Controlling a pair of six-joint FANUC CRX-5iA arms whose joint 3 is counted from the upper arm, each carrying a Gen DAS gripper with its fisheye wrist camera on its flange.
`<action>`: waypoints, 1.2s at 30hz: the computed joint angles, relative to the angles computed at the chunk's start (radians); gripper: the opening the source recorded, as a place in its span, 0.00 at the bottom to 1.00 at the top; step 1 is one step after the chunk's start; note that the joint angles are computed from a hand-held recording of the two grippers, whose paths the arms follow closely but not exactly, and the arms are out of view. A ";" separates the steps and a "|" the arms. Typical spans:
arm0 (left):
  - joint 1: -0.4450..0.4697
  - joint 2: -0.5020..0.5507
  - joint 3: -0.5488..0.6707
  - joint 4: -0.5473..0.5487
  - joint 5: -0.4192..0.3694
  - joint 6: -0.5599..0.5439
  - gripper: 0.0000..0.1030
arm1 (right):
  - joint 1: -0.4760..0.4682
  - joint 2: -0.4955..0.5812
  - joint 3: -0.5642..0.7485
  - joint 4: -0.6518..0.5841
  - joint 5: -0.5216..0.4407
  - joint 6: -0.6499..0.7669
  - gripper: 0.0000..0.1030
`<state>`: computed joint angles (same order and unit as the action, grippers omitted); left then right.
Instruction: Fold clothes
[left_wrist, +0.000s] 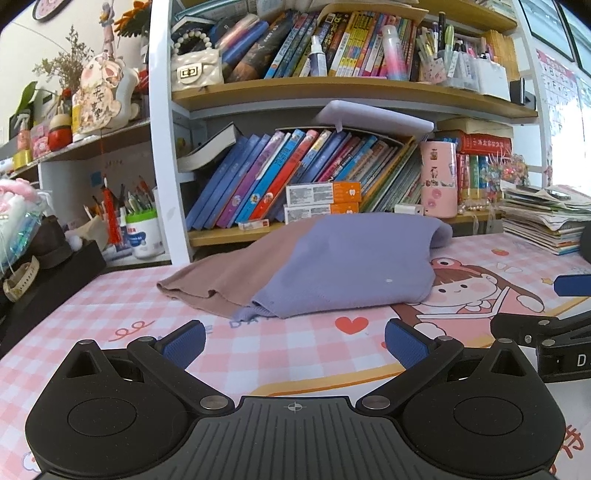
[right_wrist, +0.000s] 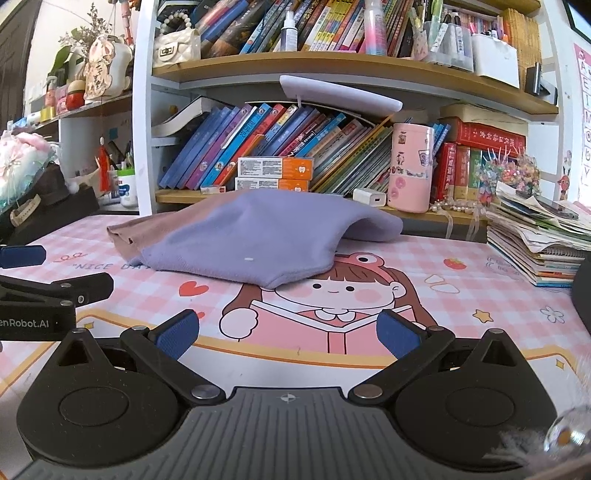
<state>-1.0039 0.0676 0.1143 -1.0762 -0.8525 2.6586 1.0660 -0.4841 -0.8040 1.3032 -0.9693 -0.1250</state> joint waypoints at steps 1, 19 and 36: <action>-0.002 0.000 0.000 -0.004 -0.001 0.002 1.00 | 0.001 0.001 0.002 -0.005 -0.001 0.003 1.00; 0.005 -0.003 -0.002 -0.001 0.000 0.026 1.00 | 0.007 0.019 0.021 -0.029 -0.016 0.038 1.00; 0.047 -0.025 -0.029 0.065 0.079 -0.011 1.00 | -0.052 0.010 0.071 -0.209 0.110 0.154 1.00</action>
<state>-0.9568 0.0428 0.0853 -1.0113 -0.7739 2.6473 1.0138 -0.4741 -0.7329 1.0941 -0.8593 0.0288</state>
